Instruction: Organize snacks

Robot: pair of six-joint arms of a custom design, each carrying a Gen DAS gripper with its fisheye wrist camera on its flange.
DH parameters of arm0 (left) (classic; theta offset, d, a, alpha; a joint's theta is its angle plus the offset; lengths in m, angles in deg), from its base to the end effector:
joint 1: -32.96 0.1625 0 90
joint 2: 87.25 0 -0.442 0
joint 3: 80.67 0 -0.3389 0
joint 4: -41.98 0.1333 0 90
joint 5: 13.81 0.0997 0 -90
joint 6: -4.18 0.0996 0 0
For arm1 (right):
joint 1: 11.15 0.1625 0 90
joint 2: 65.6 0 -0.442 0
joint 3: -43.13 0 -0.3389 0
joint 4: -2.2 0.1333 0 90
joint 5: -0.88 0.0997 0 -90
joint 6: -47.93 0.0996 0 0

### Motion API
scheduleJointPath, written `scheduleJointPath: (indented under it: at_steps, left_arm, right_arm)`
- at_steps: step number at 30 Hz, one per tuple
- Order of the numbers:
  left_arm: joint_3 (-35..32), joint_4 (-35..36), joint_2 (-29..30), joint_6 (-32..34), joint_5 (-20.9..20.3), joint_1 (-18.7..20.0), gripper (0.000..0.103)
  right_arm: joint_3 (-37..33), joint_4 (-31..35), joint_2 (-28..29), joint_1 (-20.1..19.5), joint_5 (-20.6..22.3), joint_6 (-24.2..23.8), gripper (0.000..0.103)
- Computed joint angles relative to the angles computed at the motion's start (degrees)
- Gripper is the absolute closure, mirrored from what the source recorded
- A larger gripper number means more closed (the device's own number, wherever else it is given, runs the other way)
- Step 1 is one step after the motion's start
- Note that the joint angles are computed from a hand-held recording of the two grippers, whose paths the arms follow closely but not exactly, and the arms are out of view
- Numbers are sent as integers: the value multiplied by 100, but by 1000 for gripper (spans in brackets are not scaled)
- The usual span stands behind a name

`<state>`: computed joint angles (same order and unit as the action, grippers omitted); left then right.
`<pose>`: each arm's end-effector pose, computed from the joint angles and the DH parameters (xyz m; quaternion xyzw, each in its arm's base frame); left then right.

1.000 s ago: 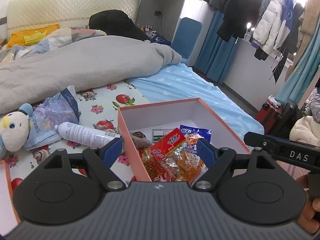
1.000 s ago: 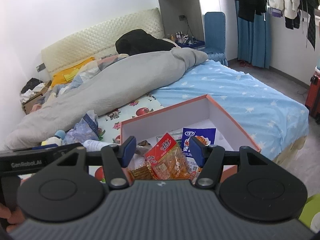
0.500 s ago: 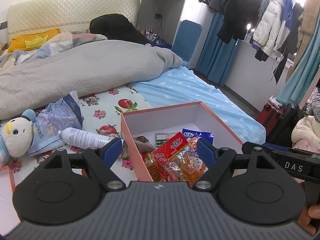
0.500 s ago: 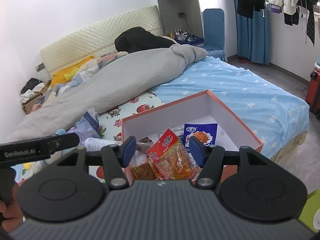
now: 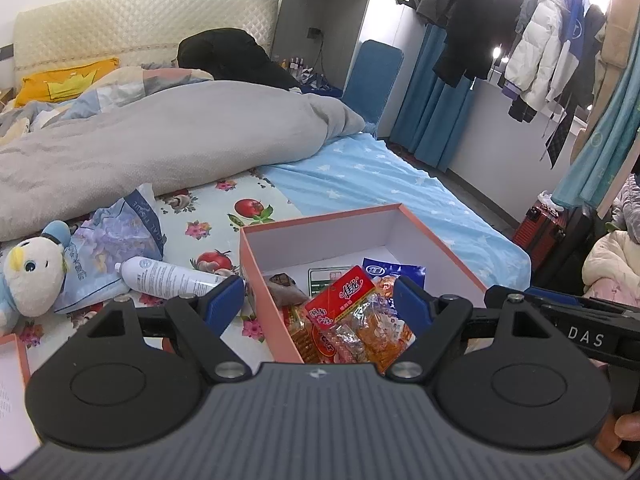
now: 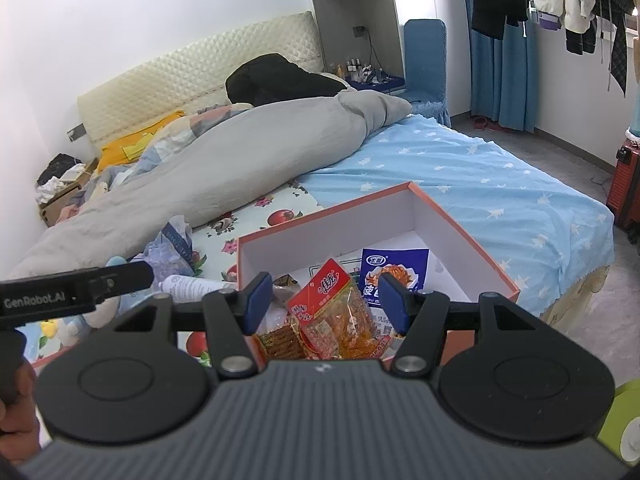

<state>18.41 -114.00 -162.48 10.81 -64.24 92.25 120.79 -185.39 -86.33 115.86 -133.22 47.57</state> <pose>-0.1107 -0.5717 0.4628 0.1658 0.8708 -0.3967 0.2384 0.4848 -0.5369 0.0457 0.1549 -0.8651 0.4164 0.2329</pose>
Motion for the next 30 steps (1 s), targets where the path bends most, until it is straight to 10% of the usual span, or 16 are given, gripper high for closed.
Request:
scheduleJointPath:
  at_steps: [30]
  left_arm:
    - [-192, 178, 111, 17, 292, -13, 2]
  right_arm:
    - [12, -7, 22, 23, -223, 31, 42]
